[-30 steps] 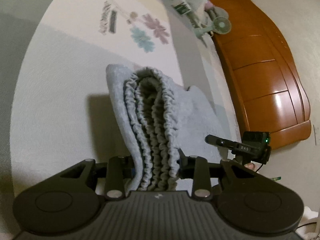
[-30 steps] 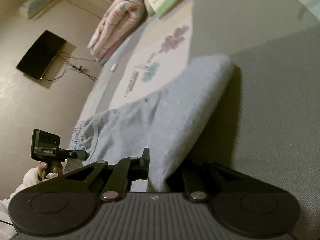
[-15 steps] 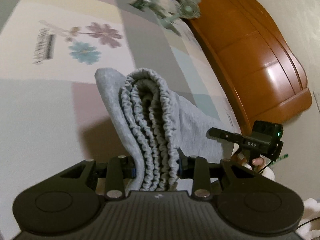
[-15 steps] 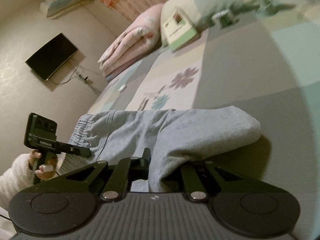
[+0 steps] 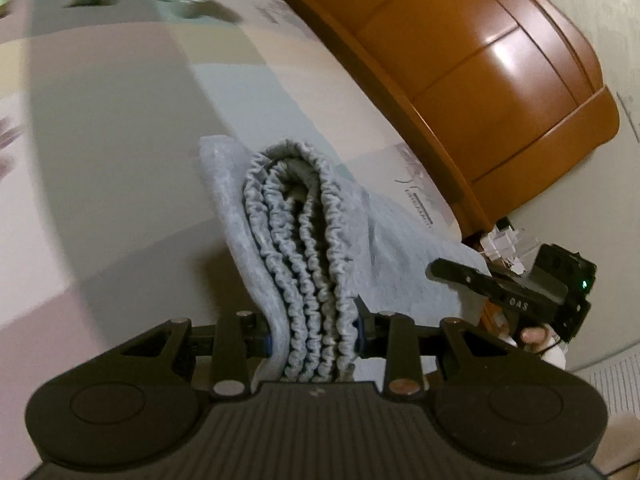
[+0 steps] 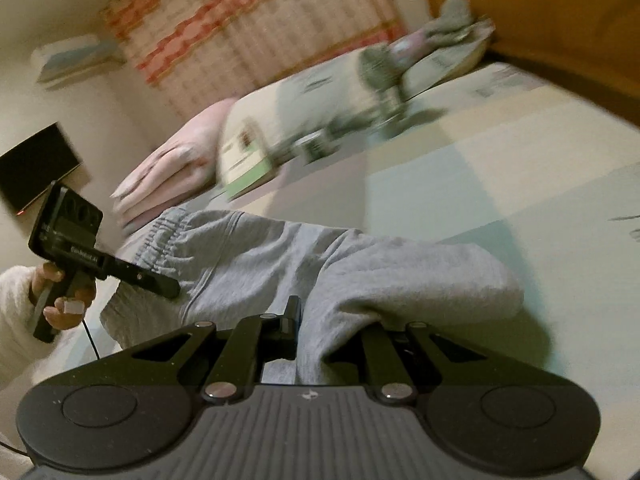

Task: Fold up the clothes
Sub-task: 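Lift the folded grey sweatpants with both grippers and carry them toward the headboard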

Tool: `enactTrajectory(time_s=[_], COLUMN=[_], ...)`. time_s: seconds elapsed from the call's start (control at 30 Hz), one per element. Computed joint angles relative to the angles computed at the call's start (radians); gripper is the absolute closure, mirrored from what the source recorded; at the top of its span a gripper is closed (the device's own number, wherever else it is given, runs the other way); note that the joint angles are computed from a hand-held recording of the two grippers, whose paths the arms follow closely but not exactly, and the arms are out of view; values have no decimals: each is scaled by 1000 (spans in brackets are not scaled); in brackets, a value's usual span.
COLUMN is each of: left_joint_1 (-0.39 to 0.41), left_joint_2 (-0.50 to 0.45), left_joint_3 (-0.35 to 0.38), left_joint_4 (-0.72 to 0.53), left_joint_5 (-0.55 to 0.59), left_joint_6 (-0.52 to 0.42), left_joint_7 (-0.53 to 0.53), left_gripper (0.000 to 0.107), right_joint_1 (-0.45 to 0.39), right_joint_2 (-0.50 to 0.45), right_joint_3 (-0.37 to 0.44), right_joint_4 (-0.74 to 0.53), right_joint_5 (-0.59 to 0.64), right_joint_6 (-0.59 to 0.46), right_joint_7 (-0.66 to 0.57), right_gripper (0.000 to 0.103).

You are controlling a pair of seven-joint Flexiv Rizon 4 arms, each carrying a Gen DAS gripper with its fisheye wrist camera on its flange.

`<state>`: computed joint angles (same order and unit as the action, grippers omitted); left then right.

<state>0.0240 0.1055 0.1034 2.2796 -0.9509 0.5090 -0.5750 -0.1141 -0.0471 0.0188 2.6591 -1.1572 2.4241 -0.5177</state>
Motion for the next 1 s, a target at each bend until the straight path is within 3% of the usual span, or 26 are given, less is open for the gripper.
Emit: enactTrajectory(time_s=[0.23,0.5,0.7,1.0], left_joint_1=[-97,-170,-200,-222], left_joint_2=[-218,-442,-550,-648], left_joint_3=[-144,-244,-276,-281], left_joint_4=[-221,-516,-683,-854], left_joint_5=[0,187,313,460], left_joint_6=[126,186,189,133], left_joint_7=[-63,-168,-248,-308], left_gripper=[75,75,75,74], right_joint_1=[-57,-61,-30,3], right_joint_2=[-21,-119,-175,-224], right_joint_3=[-30,-6,20,47], right_joint_4=[24,8,-17,-36], right_joint_5=[175,453,638,752], right_joint_6=[1,39,52,68], right_joint_7=[-169,-308,-381,-405], right_gripper=[91,91,91,91])
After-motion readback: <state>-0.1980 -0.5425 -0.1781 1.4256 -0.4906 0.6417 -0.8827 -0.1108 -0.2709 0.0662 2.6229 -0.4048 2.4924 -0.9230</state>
